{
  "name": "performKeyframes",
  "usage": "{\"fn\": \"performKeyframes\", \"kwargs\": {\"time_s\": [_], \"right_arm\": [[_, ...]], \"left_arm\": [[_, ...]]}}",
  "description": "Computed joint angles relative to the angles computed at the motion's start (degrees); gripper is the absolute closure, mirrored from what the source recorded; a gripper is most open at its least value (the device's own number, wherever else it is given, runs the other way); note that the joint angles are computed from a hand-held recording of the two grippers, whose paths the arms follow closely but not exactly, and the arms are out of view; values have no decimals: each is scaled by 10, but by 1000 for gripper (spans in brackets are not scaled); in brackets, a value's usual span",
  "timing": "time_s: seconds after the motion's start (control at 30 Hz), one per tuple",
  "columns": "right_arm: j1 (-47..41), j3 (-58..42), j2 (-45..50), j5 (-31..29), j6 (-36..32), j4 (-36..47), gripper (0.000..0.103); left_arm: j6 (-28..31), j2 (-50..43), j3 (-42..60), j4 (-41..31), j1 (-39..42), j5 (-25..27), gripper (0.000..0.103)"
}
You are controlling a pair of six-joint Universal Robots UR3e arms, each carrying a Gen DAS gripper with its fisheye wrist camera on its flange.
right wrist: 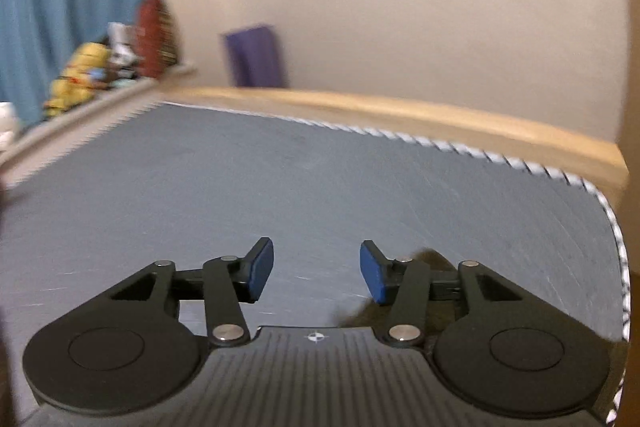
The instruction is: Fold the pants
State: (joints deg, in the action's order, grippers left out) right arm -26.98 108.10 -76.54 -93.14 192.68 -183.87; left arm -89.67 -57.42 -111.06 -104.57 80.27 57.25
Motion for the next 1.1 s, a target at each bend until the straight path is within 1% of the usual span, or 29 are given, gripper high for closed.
{"fn": "performKeyframes", "kwargs": {"time_s": [0.03,0.07,0.1,0.13,0.2,0.23,0.3,0.33,0.37,0.4,0.43,0.47,0.53,0.63,0.7,0.77,0.83,0.87,1.0,1.07,1.1], "right_arm": [[3,9,-23,14,-11,6,51],[4,16,-46,31,-18,17,51],[6,20,-68,45,-20,32,51],[7,26,-92,65,-21,47,51],[14,34,-139,101,-21,86,51],[23,40,-166,118,-24,108,51],[54,46,-214,142,-43,165,51],[73,48,-226,150,-56,189,51],[95,58,-242,159,-69,208,51],[115,77,-269,168,-83,226,51],[139,86,-281,172,-95,241,51],[165,100,-291,180,-115,253,51],[233,107,-294,171,-143,270,51],[342,116,-270,143,-195,280,51],[407,117,-247,131,-221,273,51],[446,117,-222,143,-249,275,52],[494,111,-199,138,-284,266,52],[514,103,-185,138,-294,260,52],[531,96,-179,186,-333,269,51],[542,91,-178,190,-360,290,51],[553,83,-173,182,-377,307,51]], "left_arm": [[-7,9,-33,51,-14,32,77],[8,28,-65,82,-10,45,80],[66,59,-86,68,19,34,80],[88,71,-84,48,33,31,80],[95,66,-59,9,49,29,79],[89,57,-44,-7,55,24,79],[78,47,-16,-35,73,0,77],[71,41,0,-53,83,-11,73],[54,30,16,-65,88,-21,64],[34,19,26,-64,89,-28,59],[14,13,31,-61,90,-34,49],[-14,10,31,-48,83,-37,42],[-59,-2,29,-21,73,-26,33],[-113,-38,26,26,41,3,32],[-130,-53,22,40,29,18,32],[-134,-68,16,47,25,30,32],[-141,-77,10,54,17,37,32],[-140,-77,8,54,17,39,32],[-154,-91,-6,78,1,51,31],[-161,-96,-10,86,-5,56,31],[-161,-95,-14,91,-8,57,30]]}}
